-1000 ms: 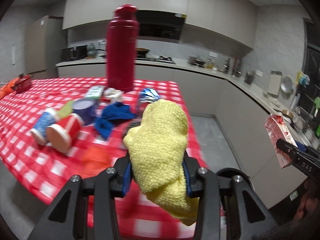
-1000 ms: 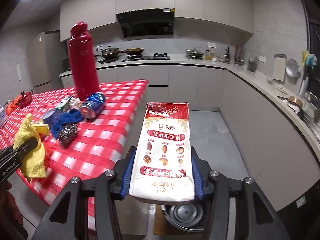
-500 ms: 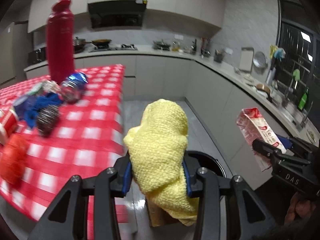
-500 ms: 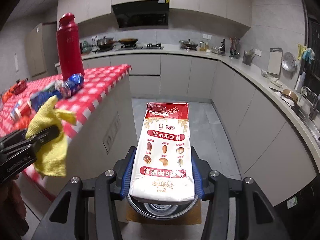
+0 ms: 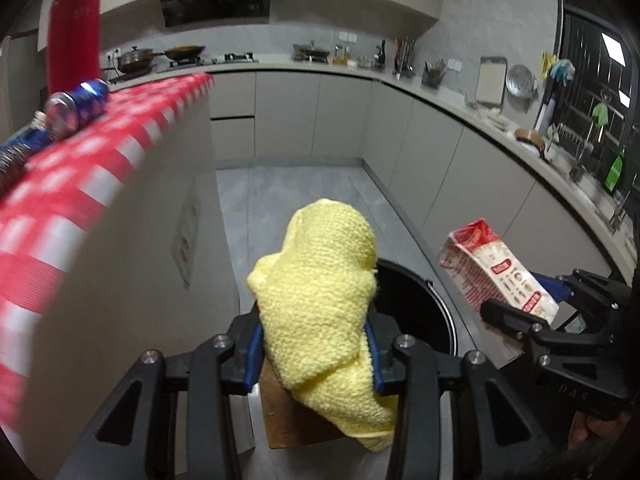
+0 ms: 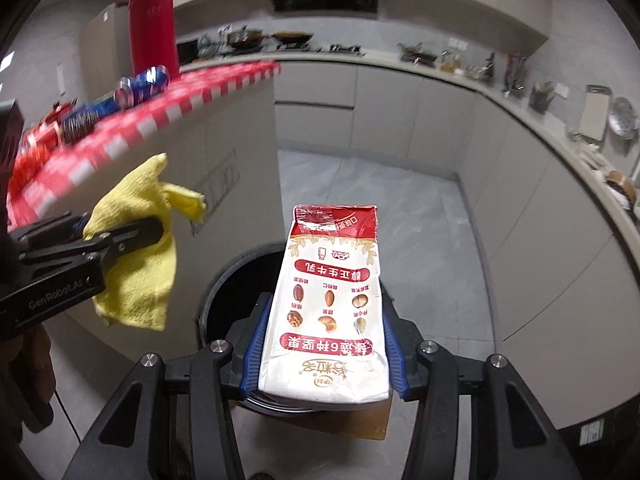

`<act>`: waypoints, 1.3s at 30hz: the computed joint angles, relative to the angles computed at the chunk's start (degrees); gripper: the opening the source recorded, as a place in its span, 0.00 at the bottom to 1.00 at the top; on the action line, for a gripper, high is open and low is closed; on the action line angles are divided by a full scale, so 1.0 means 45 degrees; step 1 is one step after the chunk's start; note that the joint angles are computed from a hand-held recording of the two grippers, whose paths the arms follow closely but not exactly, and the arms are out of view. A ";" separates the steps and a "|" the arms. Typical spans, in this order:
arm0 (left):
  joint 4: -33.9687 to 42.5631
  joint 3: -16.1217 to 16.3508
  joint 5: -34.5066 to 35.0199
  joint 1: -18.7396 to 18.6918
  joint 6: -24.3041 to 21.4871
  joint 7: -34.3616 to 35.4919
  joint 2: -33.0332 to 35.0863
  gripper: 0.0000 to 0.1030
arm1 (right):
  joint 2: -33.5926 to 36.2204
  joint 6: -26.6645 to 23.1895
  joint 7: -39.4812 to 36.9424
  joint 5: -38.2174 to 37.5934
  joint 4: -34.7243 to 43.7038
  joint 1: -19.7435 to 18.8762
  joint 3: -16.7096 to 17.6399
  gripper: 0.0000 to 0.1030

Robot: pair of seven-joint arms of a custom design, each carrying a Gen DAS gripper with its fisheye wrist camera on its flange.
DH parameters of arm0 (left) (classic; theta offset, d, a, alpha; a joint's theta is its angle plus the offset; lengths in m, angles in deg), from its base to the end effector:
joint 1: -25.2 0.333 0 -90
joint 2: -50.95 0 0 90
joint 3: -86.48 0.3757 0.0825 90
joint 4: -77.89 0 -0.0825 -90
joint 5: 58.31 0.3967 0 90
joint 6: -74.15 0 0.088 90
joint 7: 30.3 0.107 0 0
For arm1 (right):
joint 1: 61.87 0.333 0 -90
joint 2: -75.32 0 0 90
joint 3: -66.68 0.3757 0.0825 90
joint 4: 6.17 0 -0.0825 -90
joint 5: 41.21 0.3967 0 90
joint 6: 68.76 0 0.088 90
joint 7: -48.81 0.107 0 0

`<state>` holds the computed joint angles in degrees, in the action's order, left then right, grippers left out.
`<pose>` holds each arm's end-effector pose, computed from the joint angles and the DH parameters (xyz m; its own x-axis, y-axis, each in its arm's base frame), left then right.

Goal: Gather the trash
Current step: 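Carry both items over the black bin and open both tools to drop them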

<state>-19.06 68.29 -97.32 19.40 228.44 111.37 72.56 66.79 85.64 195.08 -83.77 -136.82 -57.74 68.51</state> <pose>0.6891 -0.2457 0.5019 -0.7017 -0.7017 0.1232 -0.5478 0.4209 -0.7231 0.5274 0.0783 0.5247 -0.3014 -0.9524 0.0456 -0.7227 0.1970 -0.6625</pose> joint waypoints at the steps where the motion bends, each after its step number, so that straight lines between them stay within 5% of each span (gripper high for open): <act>1: -0.0036 0.0065 0.0193 -0.0147 0.0101 -0.0098 0.0099 0.40 | 0.0138 0.0351 -0.0308 0.0132 -0.0163 -0.0025 -0.0155 0.51; 6: -0.0073 0.0076 0.0824 -0.0406 0.0031 -0.0574 0.0638 0.42 | 0.0890 0.1471 -0.1674 0.0825 -0.0442 -0.0174 -0.0573 0.51; 9: -0.0097 0.0190 0.1000 -0.0577 0.0650 -0.1177 0.0924 0.59 | 0.1489 0.2383 -0.2914 0.1374 -0.0489 -0.0311 -0.0848 0.51; 10: -0.0112 0.0142 0.0896 -0.0548 0.1019 -0.1373 0.0990 0.66 | 0.1759 0.2305 -0.3196 0.1308 -0.0363 -0.0363 -0.0892 0.59; 11: 0.0030 0.0304 0.1130 -0.0670 0.1049 -0.1837 0.1077 0.67 | 0.1868 0.2208 -0.2810 0.0657 -0.0252 -0.0421 -0.0943 0.78; 13: 0.0170 0.0560 0.1749 -0.0961 0.1200 -0.2626 0.1125 0.67 | 0.2019 0.2511 -0.2095 -0.0222 -0.0244 -0.0574 -0.1145 0.93; 18: -0.0105 0.0135 0.2256 -0.0728 0.2036 -0.2453 0.0886 0.68 | 0.1799 0.2024 -0.1104 -0.0811 -0.0124 -0.0780 -0.1319 0.95; 26: -0.0009 -0.0401 0.1942 -0.0146 0.1910 -0.1936 0.0855 0.69 | 0.1418 0.1430 -0.0409 -0.0984 0.0003 -0.0882 -0.1145 1.00; 39: 0.0397 0.0397 0.2638 -0.0490 0.0901 -0.2834 -0.0090 0.69 | -0.0028 -0.0312 -0.0032 -0.1210 0.0510 -0.0608 -0.0301 1.00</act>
<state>-17.28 70.07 -85.45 17.19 232.50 98.62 72.15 66.67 84.23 194.94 -89.21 -134.52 -60.48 67.16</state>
